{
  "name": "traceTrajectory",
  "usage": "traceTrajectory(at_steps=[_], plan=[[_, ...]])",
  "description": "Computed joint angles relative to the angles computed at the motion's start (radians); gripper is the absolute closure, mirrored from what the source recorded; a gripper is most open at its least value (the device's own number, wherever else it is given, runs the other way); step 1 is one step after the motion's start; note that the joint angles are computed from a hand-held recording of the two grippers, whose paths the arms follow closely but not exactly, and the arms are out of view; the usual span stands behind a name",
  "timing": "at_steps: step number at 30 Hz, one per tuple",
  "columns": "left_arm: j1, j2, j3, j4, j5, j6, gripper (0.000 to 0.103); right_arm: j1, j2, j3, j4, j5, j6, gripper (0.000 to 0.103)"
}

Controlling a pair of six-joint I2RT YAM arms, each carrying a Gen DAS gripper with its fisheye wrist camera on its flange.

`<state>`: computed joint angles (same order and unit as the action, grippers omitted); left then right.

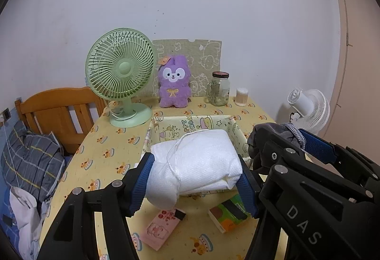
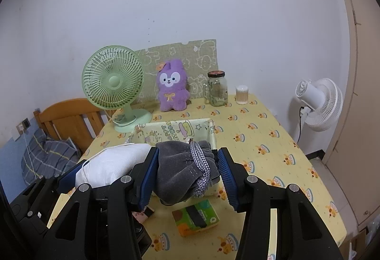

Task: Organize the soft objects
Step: 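Lift the white cloth and grey sock and carry them over the box, then lower the cloth and sock into the box and open both tools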

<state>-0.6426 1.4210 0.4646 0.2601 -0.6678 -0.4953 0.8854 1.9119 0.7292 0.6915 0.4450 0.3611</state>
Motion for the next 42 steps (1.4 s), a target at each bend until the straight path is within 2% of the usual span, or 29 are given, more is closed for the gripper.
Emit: traceTrajectory(at_steps=[21, 33, 42], plan=[[0.166, 0.125, 0.104, 0.077, 0.128, 0.115, 0.035, -0.086, 0.130, 0.237, -0.101, -0.088, -0.042, 0.049], [0.255, 0.270, 0.219, 0.123, 0.203, 0.175, 0.035, -0.135, 0.232, 0.388, -0.150, -0.133, -0.061, 0.049], [0.305, 0.381, 0.282, 0.145, 0.289, 0.171, 0.034, -0.165, 0.317, 0.490, -0.195, -0.157, -0.064, 0.049]])
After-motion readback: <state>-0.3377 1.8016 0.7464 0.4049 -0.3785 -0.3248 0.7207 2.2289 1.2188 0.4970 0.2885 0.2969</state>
